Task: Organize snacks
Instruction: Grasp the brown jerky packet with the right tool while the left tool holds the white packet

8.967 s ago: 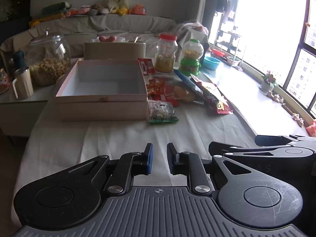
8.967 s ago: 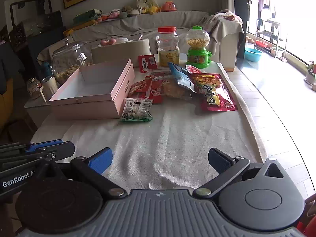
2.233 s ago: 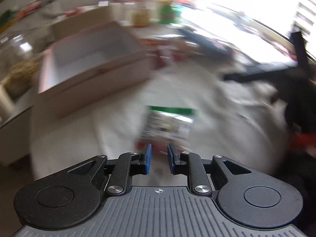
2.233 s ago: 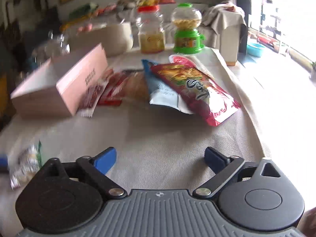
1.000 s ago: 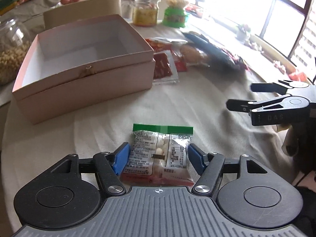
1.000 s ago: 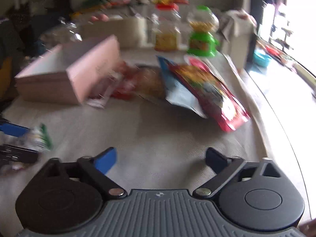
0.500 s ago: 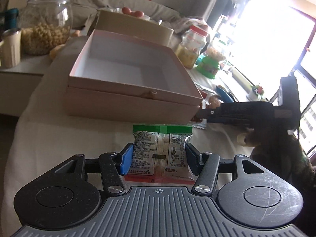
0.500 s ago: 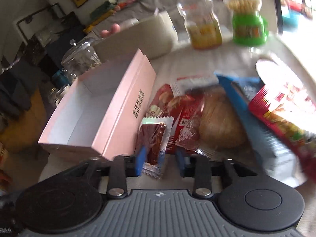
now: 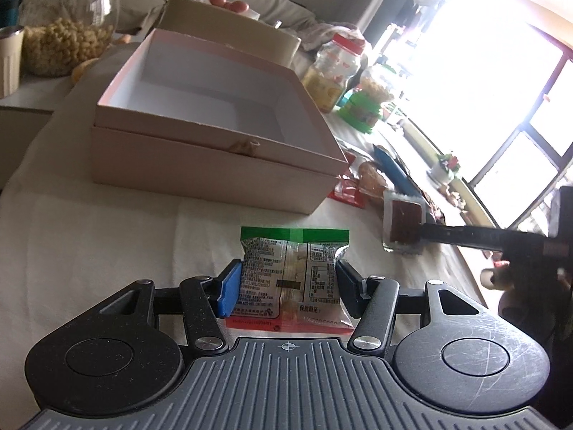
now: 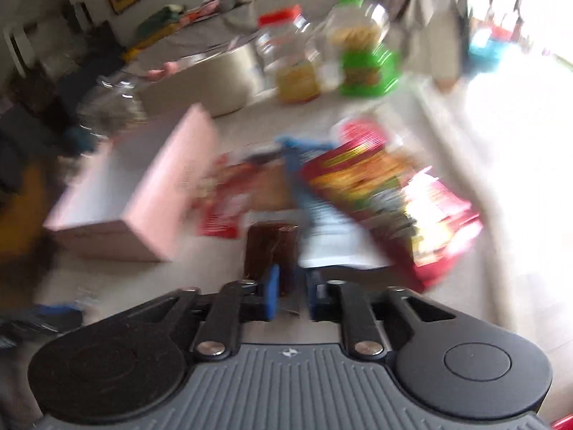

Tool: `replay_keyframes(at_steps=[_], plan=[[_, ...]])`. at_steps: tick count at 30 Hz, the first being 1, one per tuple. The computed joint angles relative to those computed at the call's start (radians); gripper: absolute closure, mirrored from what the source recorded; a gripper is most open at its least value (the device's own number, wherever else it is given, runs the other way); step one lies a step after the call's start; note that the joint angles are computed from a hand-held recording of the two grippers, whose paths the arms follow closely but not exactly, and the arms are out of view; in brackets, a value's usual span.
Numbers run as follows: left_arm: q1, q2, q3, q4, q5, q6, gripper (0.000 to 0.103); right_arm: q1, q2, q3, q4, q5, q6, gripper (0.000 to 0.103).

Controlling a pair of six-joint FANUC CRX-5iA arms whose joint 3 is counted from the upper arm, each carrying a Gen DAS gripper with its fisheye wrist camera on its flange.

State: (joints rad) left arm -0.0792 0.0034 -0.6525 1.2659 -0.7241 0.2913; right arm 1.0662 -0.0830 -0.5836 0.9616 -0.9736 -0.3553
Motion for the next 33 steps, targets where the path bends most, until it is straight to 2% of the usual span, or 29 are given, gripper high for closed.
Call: replay_keyframes(at_steps=[1,2,5,8,10,12,17,21,24,26,27,28,30,33], plan=[[-0.002,0.000,0.002,-0.005,0.003,0.007,0.041,0.019,0.024,0.013,0.017,-0.051,0.009,0.042],[-0.003,-0.004,0.001,-0.011,0.006,0.010,0.041,0.043,0.058,0.031,0.044,-0.108,0.005,0.039],[-0.007,-0.020,-0.007,-0.014,0.026,0.006,0.041,0.074,0.142,0.080,0.093,-0.196,-0.031,0.039],[-0.009,-0.032,-0.015,-0.004,0.031,0.000,0.041,0.074,0.225,0.134,0.126,-0.235,-0.058,0.042],[-0.008,-0.037,-0.018,-0.005,0.033,0.000,0.041,0.070,0.289,0.193,0.115,-0.281,-0.010,0.052],[-0.004,-0.039,-0.023,-0.006,0.029,0.000,0.041,0.073,0.337,0.242,0.093,-0.333,0.036,0.054],[0.002,-0.027,-0.019,-0.008,0.015,0.012,0.041,0.063,0.345,0.266,0.069,-0.307,0.034,0.054],[0.005,-0.020,-0.016,-0.009,0.008,0.015,0.041,0.056,0.383,0.306,0.039,-0.312,0.094,0.054],[0.012,-0.018,-0.013,-0.020,0.006,0.026,0.041,0.049,0.369,0.300,0.019,-0.284,0.089,0.055],[0.020,-0.021,-0.011,-0.032,0.007,0.037,0.041,0.060,0.345,0.280,0.037,-0.274,0.085,0.058],[0.023,-0.026,-0.012,-0.038,0.007,0.041,0.041,0.067,0.327,0.268,0.041,-0.260,0.086,0.066],[0.028,-0.030,-0.013,-0.045,0.006,0.042,0.041,0.074,0.303,0.259,0.029,-0.239,0.098,0.100],[0.039,-0.045,-0.021,-0.060,0.001,0.039,0.041,0.082,0.236,0.226,-0.005,-0.150,0.114,0.102],[0.064,-0.071,-0.033,-0.097,-0.017,0.037,0.041,0.111,0.183,0.191,-0.002,-0.116,0.131,0.102]])
